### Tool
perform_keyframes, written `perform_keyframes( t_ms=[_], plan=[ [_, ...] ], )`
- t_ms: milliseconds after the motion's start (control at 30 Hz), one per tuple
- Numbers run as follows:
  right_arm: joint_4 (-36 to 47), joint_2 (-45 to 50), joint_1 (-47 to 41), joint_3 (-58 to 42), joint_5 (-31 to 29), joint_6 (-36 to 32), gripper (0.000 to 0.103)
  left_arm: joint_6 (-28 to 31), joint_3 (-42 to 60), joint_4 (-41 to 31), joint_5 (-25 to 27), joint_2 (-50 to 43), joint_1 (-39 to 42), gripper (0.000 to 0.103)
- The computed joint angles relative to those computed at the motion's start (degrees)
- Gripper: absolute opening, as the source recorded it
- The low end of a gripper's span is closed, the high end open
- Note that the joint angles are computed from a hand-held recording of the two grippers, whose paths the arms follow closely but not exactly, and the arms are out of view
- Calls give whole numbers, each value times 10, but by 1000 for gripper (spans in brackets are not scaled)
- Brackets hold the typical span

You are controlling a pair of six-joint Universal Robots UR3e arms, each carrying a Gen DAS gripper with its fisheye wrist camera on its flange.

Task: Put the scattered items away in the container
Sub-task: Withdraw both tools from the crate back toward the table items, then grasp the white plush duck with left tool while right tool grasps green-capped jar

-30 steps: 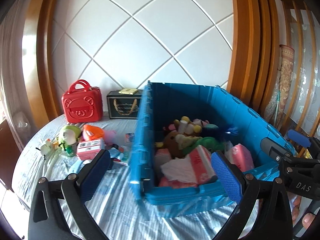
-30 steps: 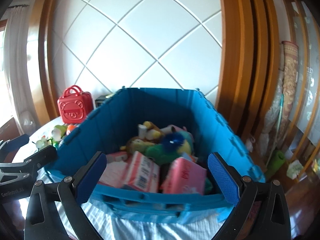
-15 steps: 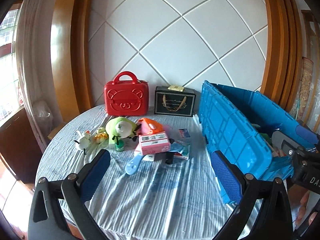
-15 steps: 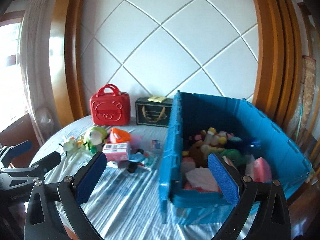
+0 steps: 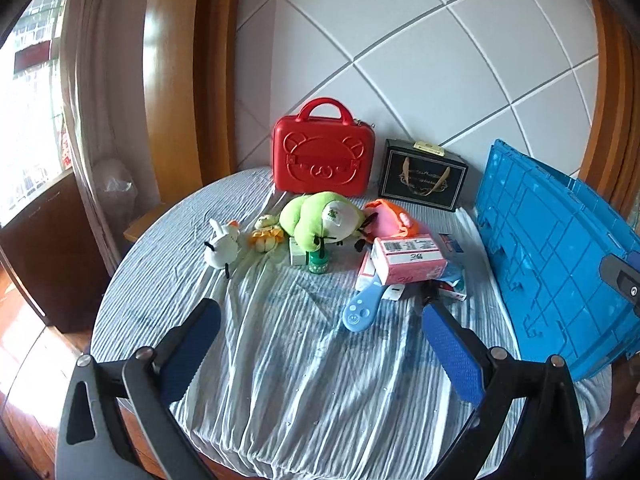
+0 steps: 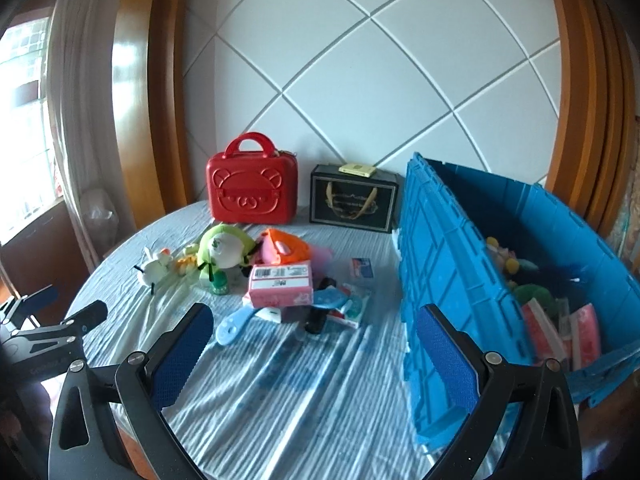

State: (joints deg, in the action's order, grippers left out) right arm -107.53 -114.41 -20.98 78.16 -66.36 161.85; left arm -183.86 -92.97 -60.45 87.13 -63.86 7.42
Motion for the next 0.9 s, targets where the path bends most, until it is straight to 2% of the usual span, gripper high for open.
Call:
perform_keyframes(
  t_ms=[100,233,433,533,700,900],
  plan=[
    [-55,66,61,11,-37,39,103,13,-19,21,2,-27,25,102],
    [-93,174,119,-14,-79,55,103,12,-13,43,0,-89,56,102],
    [-112,331,144,-115,-78,77,103,9,23,66,44,-182,70,102],
    [-97,401,168,-182,-84,95,103,12,32,67,46,-204,94,102],
    [-82,485,228,-283,-107,91,103,22,44,84,20,-241,148,102],
    [-186,542,291,-316,-135,177,103,102,124,83,-26,-344,203,102]
  ],
)
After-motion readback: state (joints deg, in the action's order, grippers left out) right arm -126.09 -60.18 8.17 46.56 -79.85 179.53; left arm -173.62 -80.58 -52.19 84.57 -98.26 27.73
